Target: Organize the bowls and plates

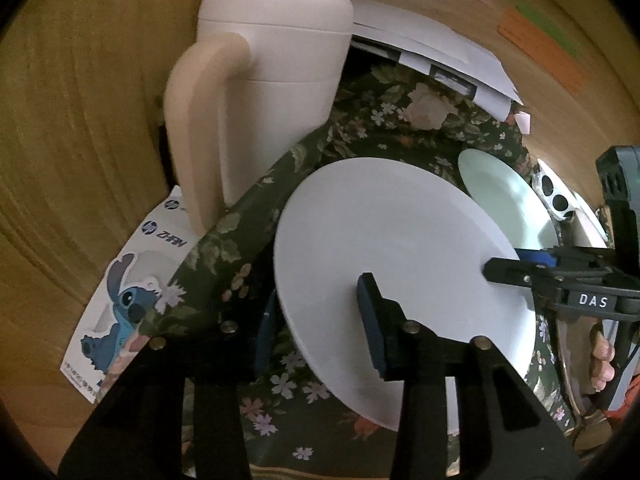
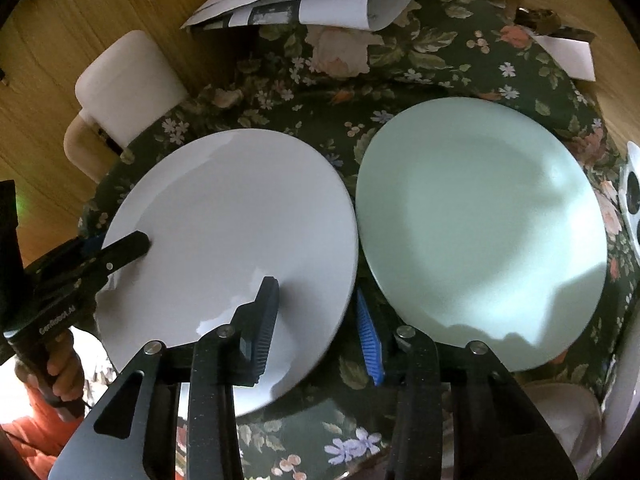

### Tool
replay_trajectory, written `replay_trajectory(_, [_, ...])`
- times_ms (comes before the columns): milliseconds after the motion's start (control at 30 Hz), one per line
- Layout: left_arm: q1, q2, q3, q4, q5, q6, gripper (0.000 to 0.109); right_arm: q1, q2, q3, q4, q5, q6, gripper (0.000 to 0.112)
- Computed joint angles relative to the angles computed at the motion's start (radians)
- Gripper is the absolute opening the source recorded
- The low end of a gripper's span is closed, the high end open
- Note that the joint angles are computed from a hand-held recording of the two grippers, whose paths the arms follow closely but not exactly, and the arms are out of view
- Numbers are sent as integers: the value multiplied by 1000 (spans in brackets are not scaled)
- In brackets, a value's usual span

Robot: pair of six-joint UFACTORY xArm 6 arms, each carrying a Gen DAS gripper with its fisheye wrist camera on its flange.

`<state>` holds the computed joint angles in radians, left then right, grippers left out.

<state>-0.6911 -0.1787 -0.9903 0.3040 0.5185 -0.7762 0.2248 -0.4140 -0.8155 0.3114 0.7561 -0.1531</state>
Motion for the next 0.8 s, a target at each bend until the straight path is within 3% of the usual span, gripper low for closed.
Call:
replay_trajectory(533, [-8, 7, -25, -13, 27, -5, 39, 13, -27, 32, -63, -57, 36, 31])
replay_trajectory(800, [-33, -27, -26, 64, 18, -49, 39, -4, -133, 81, -77, -67, 46, 31])
